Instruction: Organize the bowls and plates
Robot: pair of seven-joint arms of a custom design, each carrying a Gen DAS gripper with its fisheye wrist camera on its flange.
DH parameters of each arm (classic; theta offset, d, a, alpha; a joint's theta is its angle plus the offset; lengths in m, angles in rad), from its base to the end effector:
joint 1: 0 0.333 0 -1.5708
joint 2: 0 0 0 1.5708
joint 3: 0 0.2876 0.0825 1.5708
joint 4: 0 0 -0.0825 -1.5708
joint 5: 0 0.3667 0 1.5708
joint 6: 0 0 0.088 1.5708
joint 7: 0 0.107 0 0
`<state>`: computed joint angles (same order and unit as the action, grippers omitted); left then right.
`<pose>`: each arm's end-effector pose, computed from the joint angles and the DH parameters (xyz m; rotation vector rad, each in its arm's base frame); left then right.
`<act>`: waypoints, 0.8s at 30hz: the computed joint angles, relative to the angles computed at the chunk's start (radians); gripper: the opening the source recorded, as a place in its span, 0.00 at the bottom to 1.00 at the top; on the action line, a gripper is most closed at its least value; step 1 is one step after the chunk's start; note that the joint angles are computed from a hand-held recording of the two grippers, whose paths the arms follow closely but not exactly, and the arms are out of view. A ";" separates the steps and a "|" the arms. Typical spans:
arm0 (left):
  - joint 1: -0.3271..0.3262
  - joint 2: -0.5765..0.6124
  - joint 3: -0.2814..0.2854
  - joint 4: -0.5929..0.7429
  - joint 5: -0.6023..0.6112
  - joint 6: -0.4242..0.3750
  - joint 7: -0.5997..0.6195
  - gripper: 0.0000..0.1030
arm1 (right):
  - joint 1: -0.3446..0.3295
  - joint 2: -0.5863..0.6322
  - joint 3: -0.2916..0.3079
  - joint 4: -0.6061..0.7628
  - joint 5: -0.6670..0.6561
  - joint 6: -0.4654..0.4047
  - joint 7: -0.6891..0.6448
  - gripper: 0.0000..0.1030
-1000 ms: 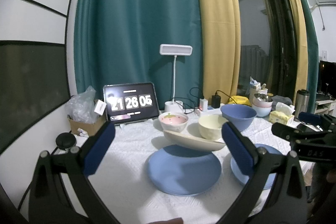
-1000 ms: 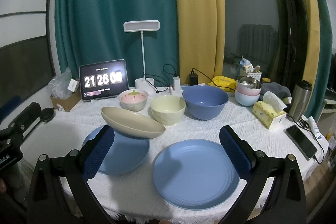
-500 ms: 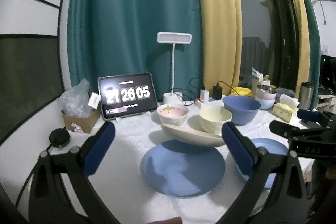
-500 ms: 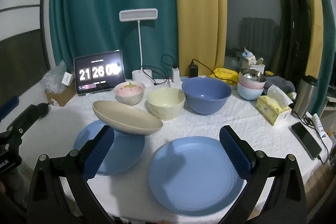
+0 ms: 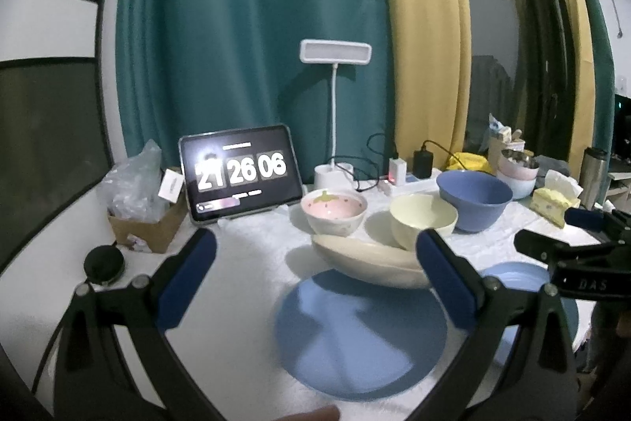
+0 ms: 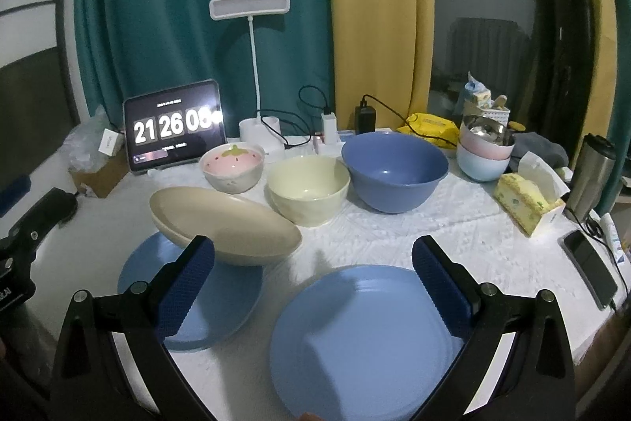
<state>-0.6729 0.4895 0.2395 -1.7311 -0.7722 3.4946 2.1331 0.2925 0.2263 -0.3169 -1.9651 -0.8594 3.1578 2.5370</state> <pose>0.6202 -0.2268 0.4343 -1.3236 1.6054 -1.1077 0.6112 0.0651 0.4365 -1.5703 1.7017 -0.8736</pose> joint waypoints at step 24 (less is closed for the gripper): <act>-0.035 0.424 0.331 0.557 0.205 -0.505 -0.411 0.99 | -0.276 0.321 0.363 0.363 0.741 -0.217 -0.719 1.00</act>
